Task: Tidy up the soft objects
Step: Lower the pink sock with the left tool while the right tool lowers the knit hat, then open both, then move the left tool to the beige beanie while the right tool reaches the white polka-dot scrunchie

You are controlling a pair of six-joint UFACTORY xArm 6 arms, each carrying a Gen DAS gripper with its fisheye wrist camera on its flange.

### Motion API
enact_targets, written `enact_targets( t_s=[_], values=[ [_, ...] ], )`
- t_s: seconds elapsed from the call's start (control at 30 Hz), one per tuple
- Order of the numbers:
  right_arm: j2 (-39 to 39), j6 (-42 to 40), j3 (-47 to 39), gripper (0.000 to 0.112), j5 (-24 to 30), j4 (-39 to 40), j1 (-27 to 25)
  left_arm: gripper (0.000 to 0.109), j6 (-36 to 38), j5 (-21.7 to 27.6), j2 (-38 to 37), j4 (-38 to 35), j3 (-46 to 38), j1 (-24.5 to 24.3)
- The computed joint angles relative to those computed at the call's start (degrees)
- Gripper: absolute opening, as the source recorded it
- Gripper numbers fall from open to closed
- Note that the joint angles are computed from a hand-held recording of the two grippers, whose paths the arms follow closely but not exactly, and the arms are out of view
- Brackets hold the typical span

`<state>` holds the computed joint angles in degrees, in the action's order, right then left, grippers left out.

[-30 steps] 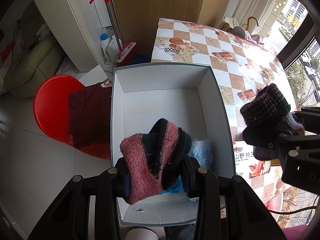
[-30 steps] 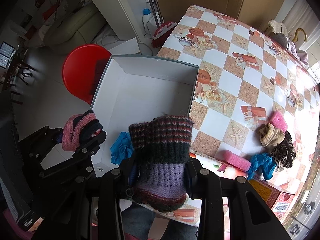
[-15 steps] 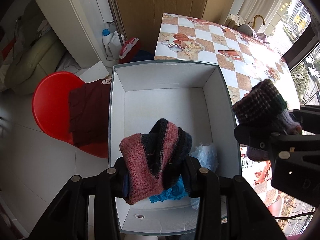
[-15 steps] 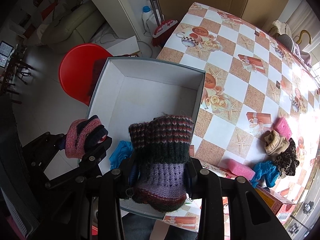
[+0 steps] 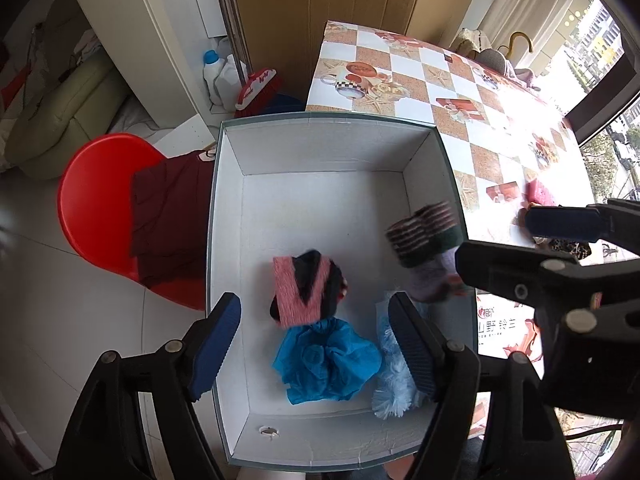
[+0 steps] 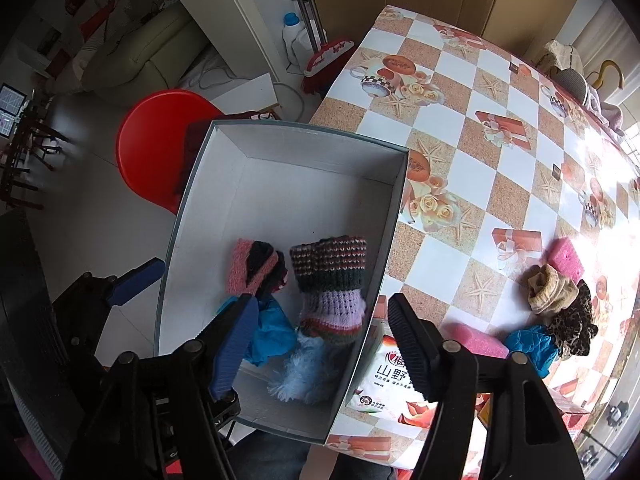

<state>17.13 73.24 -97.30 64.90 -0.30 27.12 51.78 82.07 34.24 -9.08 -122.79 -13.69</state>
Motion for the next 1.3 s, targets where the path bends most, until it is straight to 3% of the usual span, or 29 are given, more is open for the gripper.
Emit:
enact_targets(
  t_s=[0.17, 0.37, 0.53, 0.6, 0.67, 0.93, 1.1, 1.3],
  values=[
    [0.65, 0.20, -2.08, 0.073, 3.95, 0.41, -0.58, 0.089, -2.22, 2.56, 1.82, -0.46, -3.29, 0.31],
    [-4.05, 3.10, 5.34, 0.074, -2.92, 2.88, -1.36, 0.090, -3.68, 7.74, 5.84, -1.71, -11.11, 0.76],
    [-7.24, 4.67, 9.96, 0.074, -5.09, 4.94, -1.51, 0.090, -3.47, 13.65, 8.71, -3.26, -17.79, 0.65],
    [-8.70, 5.29, 11.94, 0.075, -4.69, 6.55, -1.65, 0.090, -2.64, 14.51, 8.04, -3.94, -17.45, 0.31],
    [-11.61, 7.27, 15.94, 0.103, -5.79, 7.71, -1.59, 0.090, -1.49, 14.49, 6.34, -4.36, -15.24, -0.27],
    [-29.81, 19.83, 37.48, 0.103, -17.22, 7.54, 0.00, 0.090, 1.34, 14.61, -0.45, -3.81, -5.40, -4.47],
    [-44.73, 33.16, 47.78, 0.103, -12.38, 1.59, 1.75, 0.090, 3.60, 11.90, -6.75, -2.34, 4.65, -8.24],
    [-64.10, 52.98, 58.62, 0.103, 0.18, -4.33, 7.58, 0.090, 3.62, 8.47, -12.25, 0.50, 14.96, -13.52]
  ],
)
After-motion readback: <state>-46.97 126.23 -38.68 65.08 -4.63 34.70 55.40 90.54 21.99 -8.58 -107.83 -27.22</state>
